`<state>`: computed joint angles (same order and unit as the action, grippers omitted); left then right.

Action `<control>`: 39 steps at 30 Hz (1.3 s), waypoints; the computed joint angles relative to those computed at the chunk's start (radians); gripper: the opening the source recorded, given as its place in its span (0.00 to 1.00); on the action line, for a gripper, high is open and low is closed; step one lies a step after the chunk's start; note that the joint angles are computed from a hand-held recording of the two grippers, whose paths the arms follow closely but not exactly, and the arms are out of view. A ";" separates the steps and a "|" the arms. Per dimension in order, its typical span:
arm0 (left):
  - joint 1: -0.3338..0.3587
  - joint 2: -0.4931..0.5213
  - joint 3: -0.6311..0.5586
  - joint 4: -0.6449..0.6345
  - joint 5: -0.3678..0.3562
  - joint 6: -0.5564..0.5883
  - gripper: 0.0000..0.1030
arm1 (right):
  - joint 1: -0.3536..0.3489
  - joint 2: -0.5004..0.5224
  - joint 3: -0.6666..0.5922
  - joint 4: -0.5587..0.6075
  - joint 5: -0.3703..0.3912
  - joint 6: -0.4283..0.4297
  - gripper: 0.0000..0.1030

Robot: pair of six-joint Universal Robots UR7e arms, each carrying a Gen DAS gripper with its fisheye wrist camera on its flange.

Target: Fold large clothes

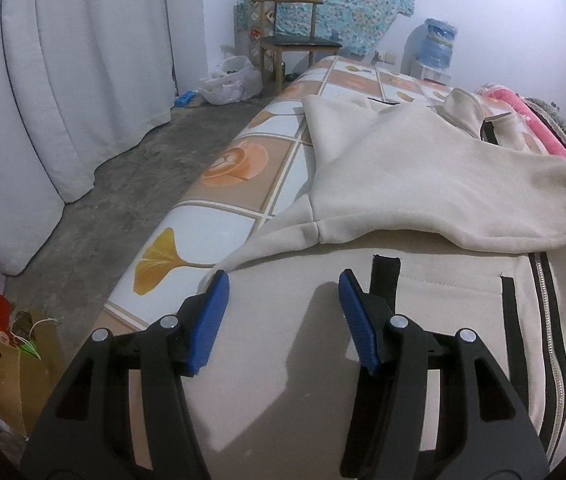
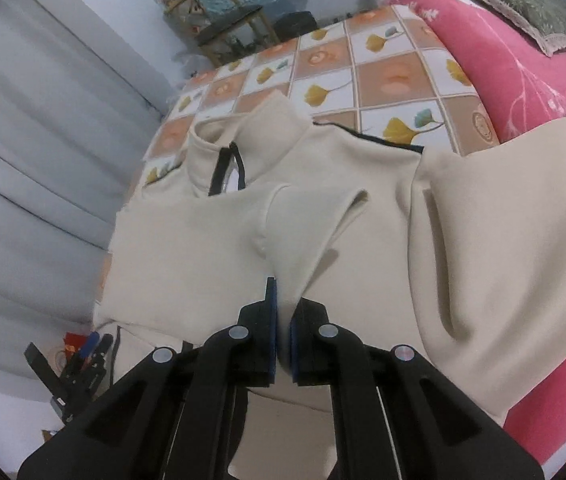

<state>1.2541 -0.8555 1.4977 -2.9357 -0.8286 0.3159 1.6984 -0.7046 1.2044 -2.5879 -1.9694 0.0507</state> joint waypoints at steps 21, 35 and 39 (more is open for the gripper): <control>-0.001 -0.003 0.017 -0.029 -0.004 0.028 0.53 | 0.067 0.219 -0.125 -0.181 -0.673 -0.320 0.26; 0.004 -0.081 0.054 0.051 -0.062 -0.017 0.61 | 0.067 0.224 -0.088 -0.097 -0.407 -0.317 0.52; -0.016 -0.132 0.092 0.035 -0.058 0.023 0.67 | 0.060 0.173 -0.033 -0.112 -0.360 -0.224 0.56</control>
